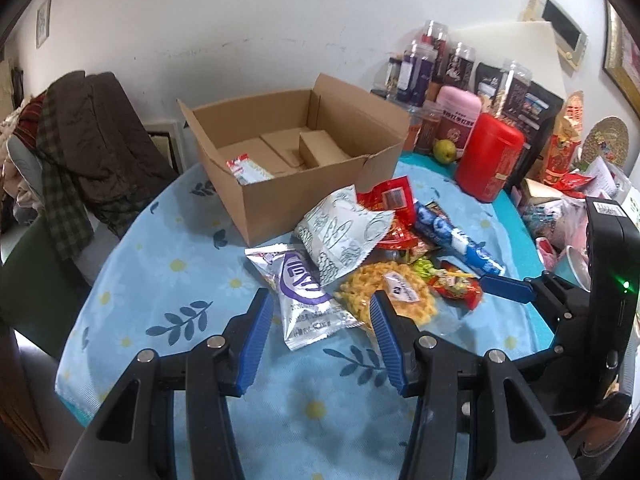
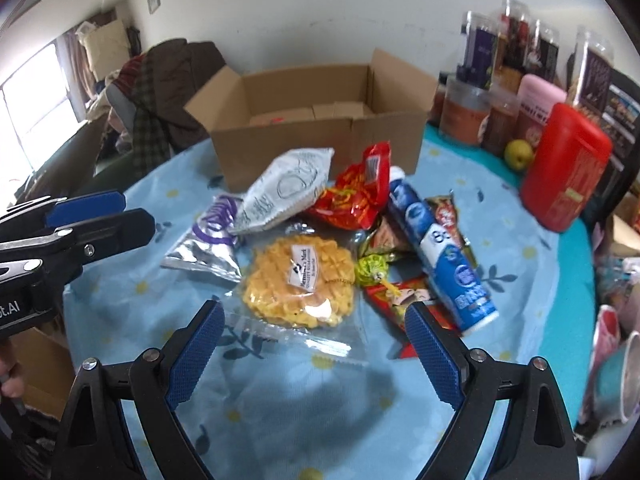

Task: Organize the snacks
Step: 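Grasp the silver-purple snack bag with the left tool while the right tool grasps the waffle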

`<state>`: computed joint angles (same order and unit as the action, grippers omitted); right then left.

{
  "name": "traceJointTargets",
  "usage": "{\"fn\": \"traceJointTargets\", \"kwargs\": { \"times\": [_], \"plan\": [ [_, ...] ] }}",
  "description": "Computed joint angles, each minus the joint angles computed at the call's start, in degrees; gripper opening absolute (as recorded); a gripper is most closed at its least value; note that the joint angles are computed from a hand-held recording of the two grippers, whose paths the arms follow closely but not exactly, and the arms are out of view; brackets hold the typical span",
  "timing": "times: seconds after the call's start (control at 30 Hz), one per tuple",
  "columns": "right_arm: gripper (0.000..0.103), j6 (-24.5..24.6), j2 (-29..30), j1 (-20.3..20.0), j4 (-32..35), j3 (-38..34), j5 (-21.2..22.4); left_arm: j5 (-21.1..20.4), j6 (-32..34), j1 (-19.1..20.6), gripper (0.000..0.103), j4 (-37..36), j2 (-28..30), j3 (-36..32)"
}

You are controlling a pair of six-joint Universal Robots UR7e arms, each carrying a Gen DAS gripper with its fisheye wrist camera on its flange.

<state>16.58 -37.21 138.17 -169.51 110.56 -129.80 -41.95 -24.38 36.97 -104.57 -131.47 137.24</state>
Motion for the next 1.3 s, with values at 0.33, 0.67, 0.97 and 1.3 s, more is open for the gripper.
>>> {"fn": "traceJointTargets", "kwargs": {
  "times": [0.33, 0.67, 0.97, 1.3],
  "plan": [
    [0.103, -0.6, 3.7, -3.4, 5.1, -5.3, 2.6, -7.6, 10.7, 13.4, 0.050, -14.7, 8.7, -1.4],
    [0.095, 0.7, 4.6, -4.8, 8.3, -5.8, 3.5, -12.7, 14.0, 20.7, 0.050, -20.1, 17.8, -4.0],
    [0.077, -1.0, 3.5, -4.3, 6.9, -3.8, 3.0, -14.8, 17.5, 23.7, 0.047, -24.9, 20.6, -3.6],
    [0.075, 2.0, 0.1, -3.0, 6.1, 1.0, 3.3, -13.7, 14.5, 20.6, 0.038, -16.0, 13.5, -2.2]
  ]
}}
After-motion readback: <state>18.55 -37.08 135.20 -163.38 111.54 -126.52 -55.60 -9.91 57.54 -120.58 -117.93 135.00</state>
